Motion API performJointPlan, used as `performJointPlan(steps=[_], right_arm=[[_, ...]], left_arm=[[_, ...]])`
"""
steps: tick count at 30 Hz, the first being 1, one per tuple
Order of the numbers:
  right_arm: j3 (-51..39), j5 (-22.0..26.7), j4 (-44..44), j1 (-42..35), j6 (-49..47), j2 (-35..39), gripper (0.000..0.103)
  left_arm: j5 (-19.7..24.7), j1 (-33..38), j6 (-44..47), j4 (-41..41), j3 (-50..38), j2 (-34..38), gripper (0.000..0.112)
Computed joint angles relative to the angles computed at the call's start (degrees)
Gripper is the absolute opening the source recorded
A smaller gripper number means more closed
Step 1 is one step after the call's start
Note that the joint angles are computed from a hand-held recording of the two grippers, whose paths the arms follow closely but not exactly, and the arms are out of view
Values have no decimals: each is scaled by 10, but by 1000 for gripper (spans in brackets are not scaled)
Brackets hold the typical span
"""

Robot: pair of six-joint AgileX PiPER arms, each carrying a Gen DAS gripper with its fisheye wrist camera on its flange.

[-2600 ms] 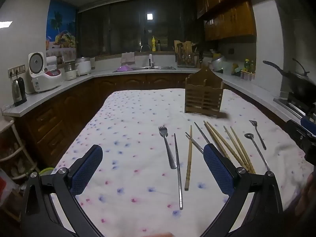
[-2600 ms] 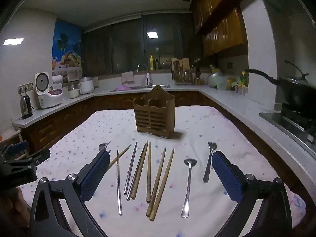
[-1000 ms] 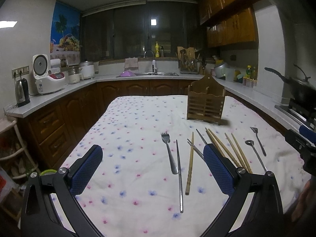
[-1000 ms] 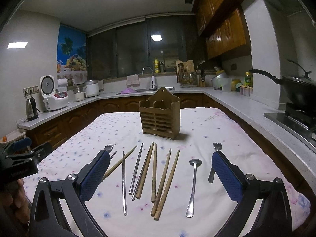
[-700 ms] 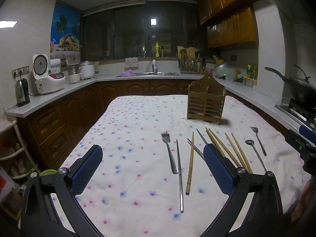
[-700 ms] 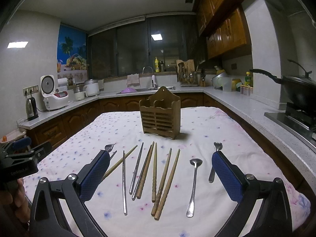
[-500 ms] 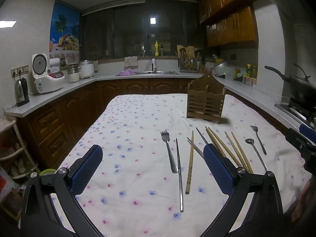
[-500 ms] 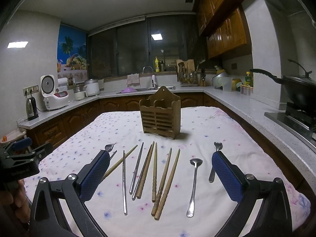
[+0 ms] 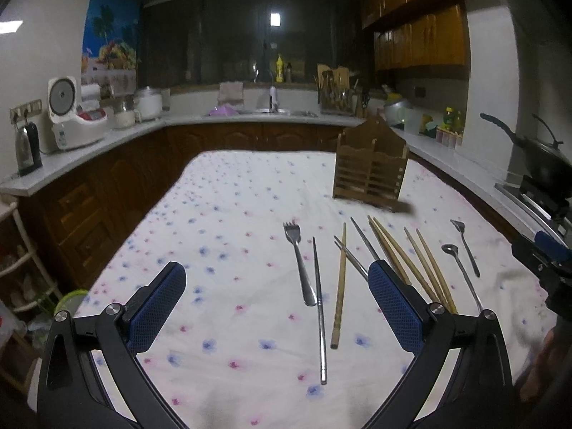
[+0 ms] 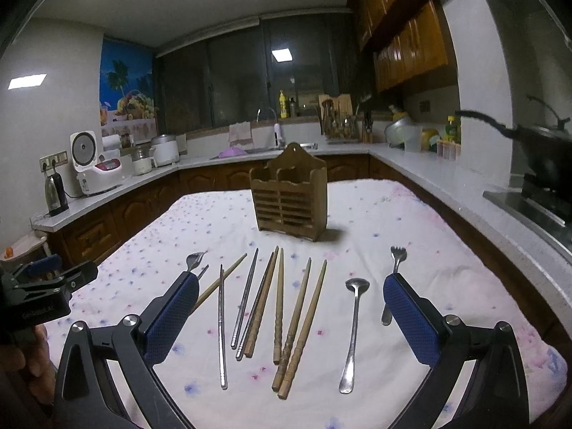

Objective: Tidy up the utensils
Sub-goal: 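Close the left tool on one chopstick while the right tool grasps another chopstick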

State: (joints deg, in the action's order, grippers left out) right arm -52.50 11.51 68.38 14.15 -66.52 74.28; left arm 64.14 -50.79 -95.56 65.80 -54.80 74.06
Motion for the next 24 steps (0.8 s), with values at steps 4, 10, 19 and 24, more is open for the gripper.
performJointPlan(steps=[4,10,19,24], right_arm=[[-48,51,-128,-14,129,42,103],[-151,156,-199,-47,220,125,103],[-308,238,-299,-53,332,236,70],[-418,293,-358,-53,402,312,54]], left_arm=[[-76,67,69,-52,-27,13,103],[-184,168,222,-192,-99,63,103],[-219,247,429,-367,-218,159,88],[-217,285,539,-471,-284,218,77]])
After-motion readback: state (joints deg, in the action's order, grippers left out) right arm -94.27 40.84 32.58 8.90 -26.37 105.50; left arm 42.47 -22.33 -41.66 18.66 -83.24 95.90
